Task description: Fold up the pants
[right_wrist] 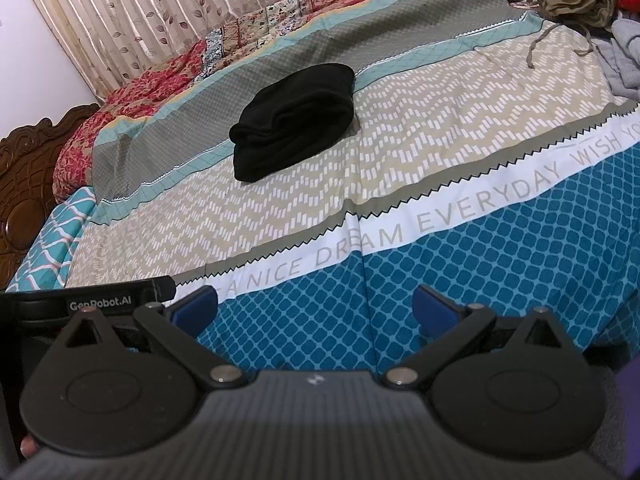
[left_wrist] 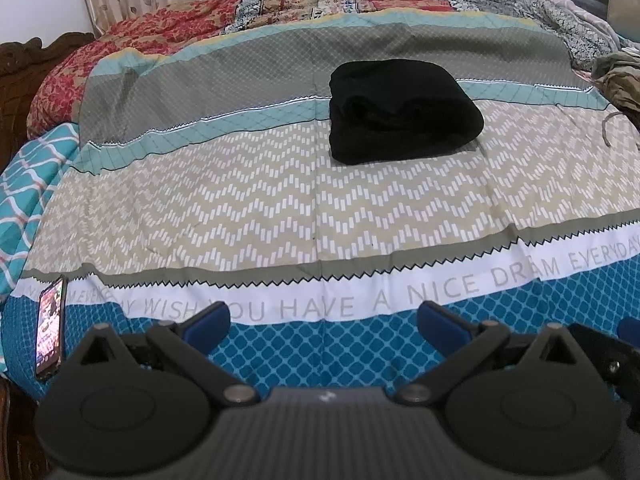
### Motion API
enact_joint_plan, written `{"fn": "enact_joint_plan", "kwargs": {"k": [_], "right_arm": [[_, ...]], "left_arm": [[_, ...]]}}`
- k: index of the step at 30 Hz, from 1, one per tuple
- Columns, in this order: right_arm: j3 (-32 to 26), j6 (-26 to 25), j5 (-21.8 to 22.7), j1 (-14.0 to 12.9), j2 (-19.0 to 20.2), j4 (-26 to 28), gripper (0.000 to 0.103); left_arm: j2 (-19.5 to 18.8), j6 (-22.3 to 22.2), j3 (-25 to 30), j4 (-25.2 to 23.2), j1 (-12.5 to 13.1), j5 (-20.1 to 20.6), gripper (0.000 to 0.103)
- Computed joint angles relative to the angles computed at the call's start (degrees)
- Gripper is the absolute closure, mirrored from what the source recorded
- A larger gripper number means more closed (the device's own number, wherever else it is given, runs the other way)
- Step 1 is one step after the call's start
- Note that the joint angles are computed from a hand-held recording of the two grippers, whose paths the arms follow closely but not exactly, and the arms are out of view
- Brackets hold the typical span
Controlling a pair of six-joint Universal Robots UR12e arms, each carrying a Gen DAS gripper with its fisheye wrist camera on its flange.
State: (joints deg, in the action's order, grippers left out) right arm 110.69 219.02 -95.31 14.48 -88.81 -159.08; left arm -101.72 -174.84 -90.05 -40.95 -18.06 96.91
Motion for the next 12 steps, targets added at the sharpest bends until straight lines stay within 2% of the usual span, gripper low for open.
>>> {"fn": "enact_joint_plan", "kwargs": {"k": [4,12], "right_arm": [[0.0,-0.1,0.0,0.0,0.0,0.0,0.0],[0.1,0.0,0.1,0.0,0.1,0.0,0.0]], "left_arm": [[0.0,0.0,0.0,-0.1,0.1,-0.3,0.0],[0.7,1.4,-1.1,2.3,0.5,-4.1,0.0]]}}
